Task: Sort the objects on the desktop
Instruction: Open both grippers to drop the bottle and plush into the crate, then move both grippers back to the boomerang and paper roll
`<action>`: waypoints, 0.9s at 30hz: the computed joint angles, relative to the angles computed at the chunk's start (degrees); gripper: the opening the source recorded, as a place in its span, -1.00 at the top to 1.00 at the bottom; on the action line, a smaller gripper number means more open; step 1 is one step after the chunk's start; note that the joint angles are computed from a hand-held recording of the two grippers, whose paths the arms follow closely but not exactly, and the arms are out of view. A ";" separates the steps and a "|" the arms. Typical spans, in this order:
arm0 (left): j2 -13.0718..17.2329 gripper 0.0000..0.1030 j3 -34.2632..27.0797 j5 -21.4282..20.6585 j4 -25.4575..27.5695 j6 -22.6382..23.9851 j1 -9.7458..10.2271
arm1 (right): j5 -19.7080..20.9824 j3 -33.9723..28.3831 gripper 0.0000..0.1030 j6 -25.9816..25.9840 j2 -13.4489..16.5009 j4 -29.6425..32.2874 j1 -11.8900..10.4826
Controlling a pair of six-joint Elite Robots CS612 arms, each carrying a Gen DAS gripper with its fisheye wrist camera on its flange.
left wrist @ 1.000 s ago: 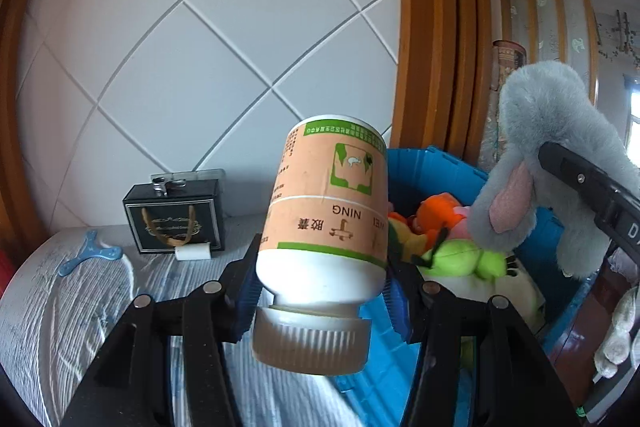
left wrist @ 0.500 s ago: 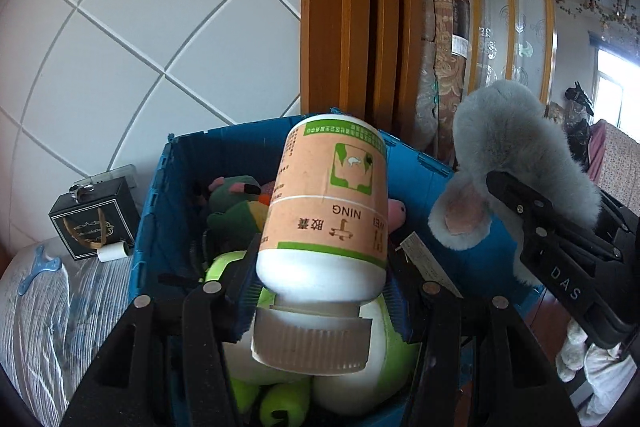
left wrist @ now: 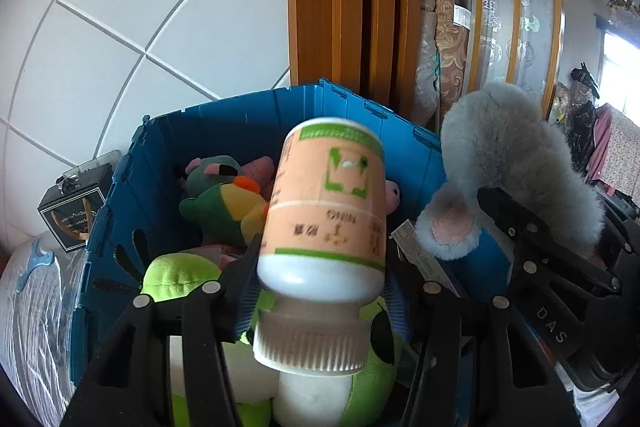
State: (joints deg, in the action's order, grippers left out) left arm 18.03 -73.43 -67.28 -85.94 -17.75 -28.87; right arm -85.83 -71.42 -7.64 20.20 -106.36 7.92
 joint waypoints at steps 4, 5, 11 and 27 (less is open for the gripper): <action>0.29 -0.60 -0.41 1.62 -1.46 1.02 -0.36 | -1.82 0.85 0.01 -0.10 -0.19 -1.11 0.11; 0.32 -0.60 -0.43 1.83 -1.75 1.23 -0.41 | -1.97 0.98 -0.02 -0.02 -0.22 -1.64 0.02; 0.66 -0.60 -1.95 1.18 -1.52 0.48 -0.16 | -4.30 0.01 -0.88 1.56 0.12 -4.78 -0.17; 4.77 -0.85 -13.87 7.51 -0.90 -0.98 0.28 | -1.94 -5.18 -1.00 3.43 1.55 -4.23 1.53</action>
